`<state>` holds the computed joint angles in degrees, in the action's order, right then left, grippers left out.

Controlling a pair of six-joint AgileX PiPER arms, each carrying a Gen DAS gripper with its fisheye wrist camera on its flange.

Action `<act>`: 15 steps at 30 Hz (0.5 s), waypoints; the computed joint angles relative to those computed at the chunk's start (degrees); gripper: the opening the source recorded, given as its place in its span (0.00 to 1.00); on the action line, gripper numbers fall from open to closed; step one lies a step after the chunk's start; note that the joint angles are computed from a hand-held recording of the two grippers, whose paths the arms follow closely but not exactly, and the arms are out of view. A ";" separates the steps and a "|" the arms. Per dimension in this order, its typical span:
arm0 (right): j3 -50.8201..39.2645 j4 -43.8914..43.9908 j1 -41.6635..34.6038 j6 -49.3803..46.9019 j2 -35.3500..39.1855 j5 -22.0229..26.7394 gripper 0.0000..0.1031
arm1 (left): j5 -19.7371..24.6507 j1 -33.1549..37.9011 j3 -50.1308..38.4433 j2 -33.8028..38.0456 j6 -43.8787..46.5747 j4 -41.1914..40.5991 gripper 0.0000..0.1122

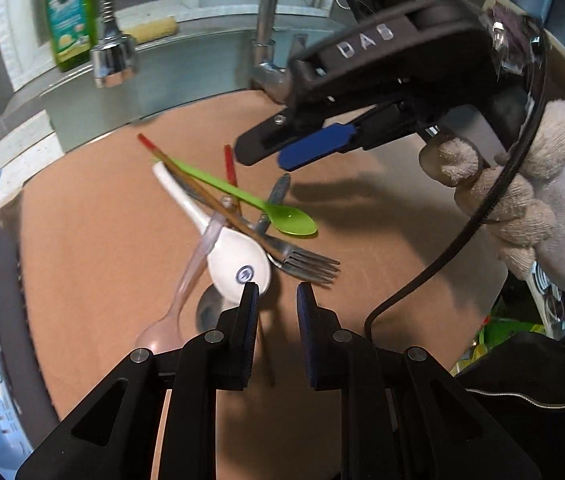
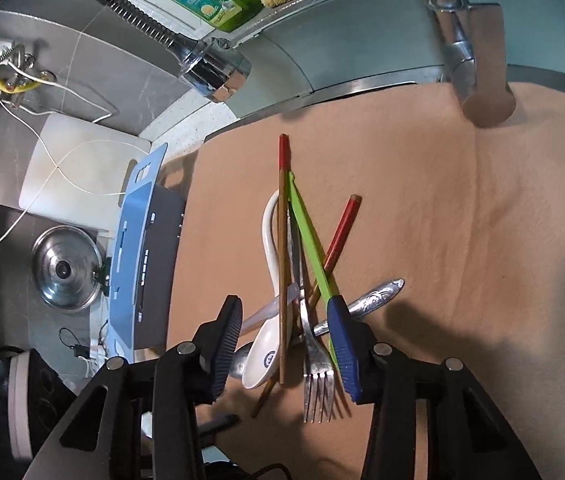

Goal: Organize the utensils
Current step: 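Lower both tools onto a second white ceramic soup spoon in the pile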

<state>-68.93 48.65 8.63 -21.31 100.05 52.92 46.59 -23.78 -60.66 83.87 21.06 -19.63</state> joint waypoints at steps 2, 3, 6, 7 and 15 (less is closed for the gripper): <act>-0.15 1.17 -0.41 -0.67 0.46 0.83 0.32 | -0.45 -0.95 -0.20 0.68 -1.02 0.95 0.16; -0.27 1.55 -0.71 -1.03 0.63 1.18 0.32 | -0.64 -1.54 -0.41 1.11 -1.56 1.33 0.16; -0.22 1.80 -0.89 -1.29 0.60 1.45 0.32 | -1.94 -3.02 -0.69 2.24 -3.62 3.90 0.16; -0.20 1.75 -0.98 -1.28 0.59 1.53 0.32 | -2.16 -3.11 -0.73 2.51 -3.92 4.38 0.16; -0.78 1.47 -1.81 -1.12 0.62 2.50 0.32 | -3.52 -0.27 -0.12 3.19 -5.14 4.81 0.16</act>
